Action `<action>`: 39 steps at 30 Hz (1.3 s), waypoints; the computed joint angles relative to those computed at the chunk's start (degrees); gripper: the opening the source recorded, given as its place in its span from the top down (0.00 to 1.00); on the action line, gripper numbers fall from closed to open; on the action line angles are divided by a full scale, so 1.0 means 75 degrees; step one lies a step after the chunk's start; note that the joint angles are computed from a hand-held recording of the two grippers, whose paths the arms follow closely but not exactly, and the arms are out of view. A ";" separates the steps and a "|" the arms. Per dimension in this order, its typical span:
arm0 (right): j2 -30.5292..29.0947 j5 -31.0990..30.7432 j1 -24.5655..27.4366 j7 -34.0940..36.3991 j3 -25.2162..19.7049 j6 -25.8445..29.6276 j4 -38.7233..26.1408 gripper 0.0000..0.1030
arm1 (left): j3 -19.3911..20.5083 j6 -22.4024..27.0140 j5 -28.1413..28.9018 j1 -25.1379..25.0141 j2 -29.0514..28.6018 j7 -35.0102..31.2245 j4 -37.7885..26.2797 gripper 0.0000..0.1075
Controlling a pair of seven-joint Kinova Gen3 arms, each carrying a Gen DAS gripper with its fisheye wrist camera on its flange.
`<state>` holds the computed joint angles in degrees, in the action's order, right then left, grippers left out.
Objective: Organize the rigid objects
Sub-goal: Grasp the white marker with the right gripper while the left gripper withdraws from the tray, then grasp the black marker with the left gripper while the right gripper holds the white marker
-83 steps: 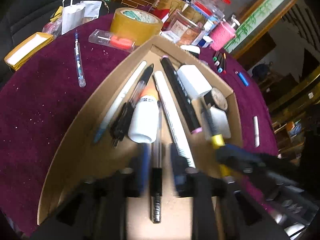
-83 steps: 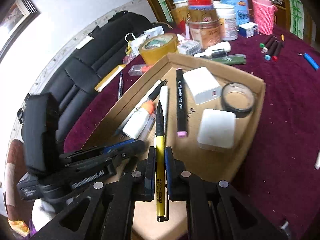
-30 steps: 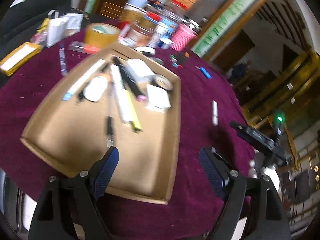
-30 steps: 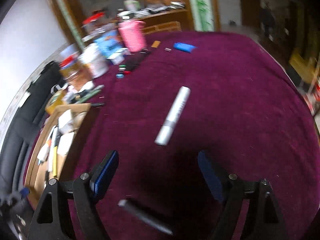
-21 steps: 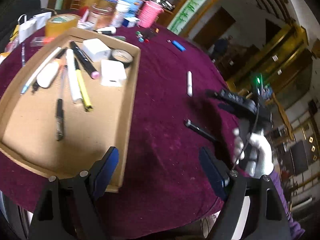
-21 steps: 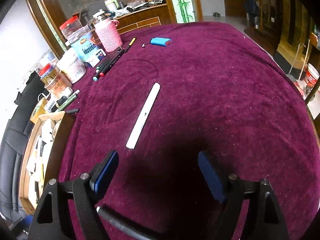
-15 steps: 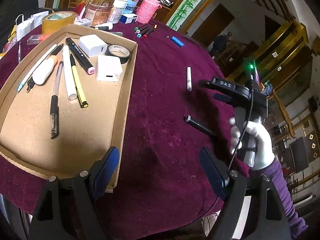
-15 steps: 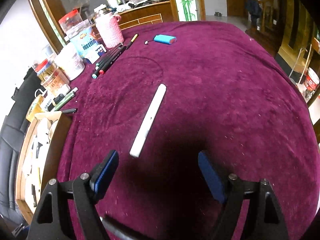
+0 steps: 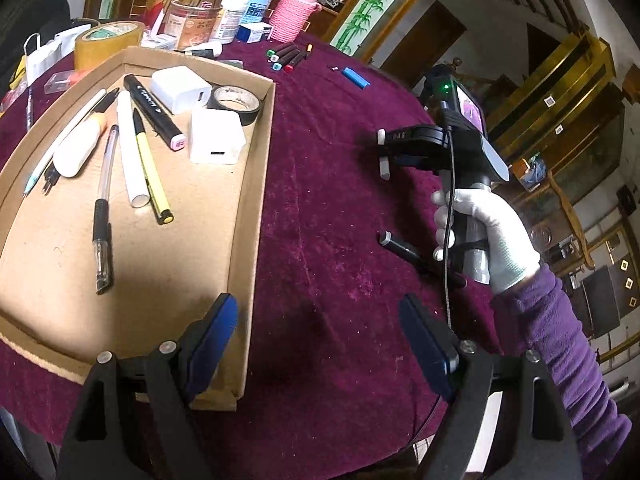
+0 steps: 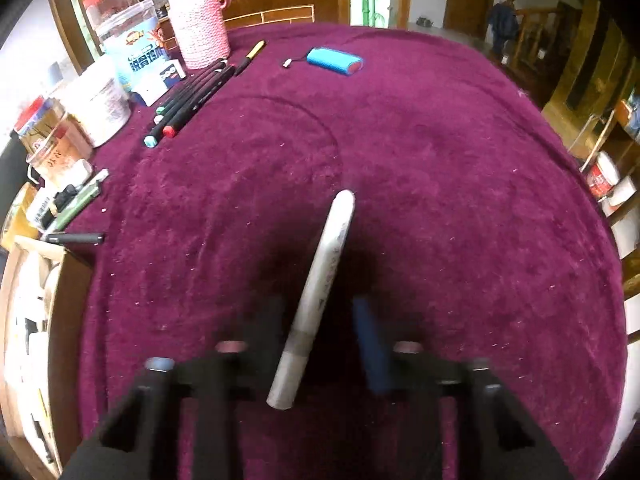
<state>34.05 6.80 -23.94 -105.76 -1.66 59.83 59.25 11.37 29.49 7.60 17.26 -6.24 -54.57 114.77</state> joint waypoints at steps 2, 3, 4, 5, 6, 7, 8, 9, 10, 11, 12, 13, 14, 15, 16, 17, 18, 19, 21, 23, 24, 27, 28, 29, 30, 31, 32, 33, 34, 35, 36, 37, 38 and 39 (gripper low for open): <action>-0.0081 -0.0336 0.0331 0.0265 -0.0186 -0.0070 0.0118 0.88 | 0.0025 0.0034 -0.0062 0.0003 0.0051 0.0000 -0.0058 0.24; -0.0185 -0.0523 0.0528 0.0418 -0.0264 -0.0108 0.0268 0.88 | 0.0035 0.0044 -0.0113 -0.0005 0.0114 0.0024 -0.0108 0.24; -0.0290 -0.0589 0.0615 0.0500 -0.0264 -0.0155 0.0426 0.88 | 0.0064 0.0085 -0.0215 -0.0013 0.0159 0.0095 -0.0163 0.24; -0.0398 -0.0638 0.0690 0.0583 -0.0264 -0.0210 0.0588 0.88 | 0.0099 0.0135 -0.0344 -0.0016 0.0207 0.0189 -0.0227 0.24; -0.0563 -0.0762 0.0859 0.0748 -0.0311 -0.0305 0.0846 0.88 | 0.0131 0.0193 -0.0477 -0.0008 0.0254 0.0282 -0.0297 0.24; -0.0753 -0.0953 0.1081 0.0944 -0.0381 -0.0395 0.1134 0.88 | 0.0043 0.0267 -0.0652 0.0141 0.0313 0.0401 -0.0387 0.24; -0.0898 -0.1073 0.1210 0.1070 -0.0401 -0.0463 0.1351 0.88 | 0.0009 0.0366 -0.0951 0.0278 0.0383 0.0633 -0.0494 0.23; -0.1106 -0.1202 0.1388 0.1256 -0.0427 -0.0570 0.1670 0.88 | 0.0116 0.0454 -0.1262 0.0283 0.0454 0.0876 -0.0601 0.23; -0.1278 -0.1300 0.1526 0.1419 -0.0433 -0.0644 0.1929 0.88 | 0.0365 0.0610 -0.1572 0.0157 0.0547 0.1031 -0.0760 0.22; -0.1447 -0.1396 0.1660 0.1574 -0.0431 -0.0719 0.2187 0.88 | 0.0479 0.0785 -0.1876 0.0172 0.0640 0.1220 -0.0913 0.21; -0.1671 -0.1544 0.1854 0.1781 -0.0442 -0.0818 0.2522 0.88 | 0.0504 0.0958 -0.2060 0.0248 0.0730 0.1285 -0.1090 0.20; -0.1803 -0.1687 0.1999 0.1950 -0.0446 -0.0873 0.2715 0.88 | 0.0465 0.1007 -0.2119 0.0343 0.0759 0.1226 -0.1186 0.20; -0.1893 -0.1826 0.2121 0.2096 -0.0443 -0.0908 0.2852 0.88 | 0.0372 0.0932 -0.2055 0.0483 0.0788 0.1095 -0.1229 0.20; -0.2016 -0.2012 0.2282 0.2270 -0.0448 -0.0958 0.3046 0.88 | 0.0318 0.0904 -0.1993 0.0593 0.0838 0.0996 -0.1307 0.20; -0.2111 -0.2192 0.2418 0.2433 -0.0451 -0.1008 0.3206 0.87 | 0.0406 0.0945 -0.2055 0.0589 0.0873 0.1013 -0.1400 0.20; -0.2199 -0.2369 0.2539 0.2605 -0.0459 -0.1062 0.3358 0.87 | 0.0388 0.0981 -0.2241 0.0702 0.0903 0.1141 -0.1468 0.20; -0.2296 -0.2542 0.2660 0.2794 -0.0463 -0.1125 0.3527 0.87 | 0.0399 0.1094 -0.2552 0.0840 0.0982 0.1333 -0.1587 0.20; -0.2363 -0.2661 0.2715 0.2911 -0.0454 -0.1187 0.3649 0.87 | 0.0410 0.1175 -0.2740 0.0936 0.1065 0.1463 -0.1672 0.20; -0.2514 -0.2851 0.2798 0.3143 -0.0435 -0.1332 0.3900 0.87 | 0.0181 0.1214 -0.2855 0.1276 0.1274 0.1403 -0.1842 0.20; -0.2633 -0.2868 0.2775 0.3288 -0.0398 -0.1519 0.4113 0.87 | -0.0340 0.1377 -0.3281 0.1984 0.1578 0.1425 -0.2129 0.20; -0.2692 -0.2900 0.2772 0.3372 -0.0393 -0.1646 0.4232 0.87 | -0.0559 0.1504 -0.3592 0.2338 0.1789 0.1345 -0.2323 0.20; -0.2809 -0.3256 0.2920 0.3675 -0.0394 -0.1894 0.4509 0.87 | -0.0605 0.1516 -0.4151 0.2738 0.2431 0.0538 -0.2801 0.20; -0.2833 -0.3387 0.2982 0.3778 -0.0390 -0.1902 0.4559 0.87 | -0.0392 0.1547 -0.4276 0.2673 0.2673 0.0228 -0.2981 0.20; -0.2876 -0.3529 0.3048 0.3882 -0.0387 -0.1919 0.4636 0.87 | -0.0038 0.1695 -0.4431 0.2506 0.2950 -0.0083 -0.3240 0.20; -0.2929 -0.3711 0.3136 0.4010 -0.0384 -0.1928 0.4713 0.87 | 0.0301 0.1824 -0.4533 0.2288 0.3140 -0.0394 -0.3443 0.20; -0.2974 -0.3893 0.3223 0.4156 -0.0380 -0.1930 0.4773 0.87 | 0.0596 0.1973 -0.4758 0.2212 0.3438 -0.0704 -0.3733 0.20; -0.3052 -0.4082 0.3307 0.4301 -0.0372 -0.1962 0.4871 0.87 | 0.0749 0.2155 -0.4930 0.2210 0.3662 -0.1015 -0.3980 0.20; -0.3150 -0.4260 0.3379 0.4431 -0.0354 -0.2024 0.4979 0.87 | 0.0760 0.2345 -0.4978 0.2274 0.3860 -0.1326 -0.4246 0.20; -0.3269 -0.4412 0.3440 0.4548 -0.0320 -0.2094 0.5095 0.86 | 0.0631 0.2552 -0.5034 0.2479 0.4144 -0.1636 -0.4582 0.20; -0.3342 -0.4474 0.3448 0.4598 -0.0280 -0.2130 0.5159 0.85 | 0.0508 0.2653 -0.4966 0.2589 0.4292 -0.1894 -0.4776 0.19; -0.3432 -0.4555 0.3470 0.4668 -0.0239 -0.2184 0.5241 0.84 | 0.0308 0.2630 -0.4773 0.2684 0.4364 -0.2105 -0.4912 0.19; -0.3504 -0.4622 0.3483 0.4725 -0.0198 -0.2226 0.5310 0.81 | 0.0213 0.2731 -0.4462 0.2638 0.4479 -0.2277 -0.5122 0.19; -0.3551 -0.4675 0.3486 0.4760 -0.0160 -0.2246 0.5358 0.76 | 0.0185 0.2862 -0.4210 0.2574 0.4528 -0.2325 -0.5256 0.19; -0.3583 -0.4736 0.3489 0.4804 -0.0131 -0.2268 0.5409 0.73 | 0.0261 0.3090 -0.3950 0.2423 0.4604 -0.2249 -0.5441 0.21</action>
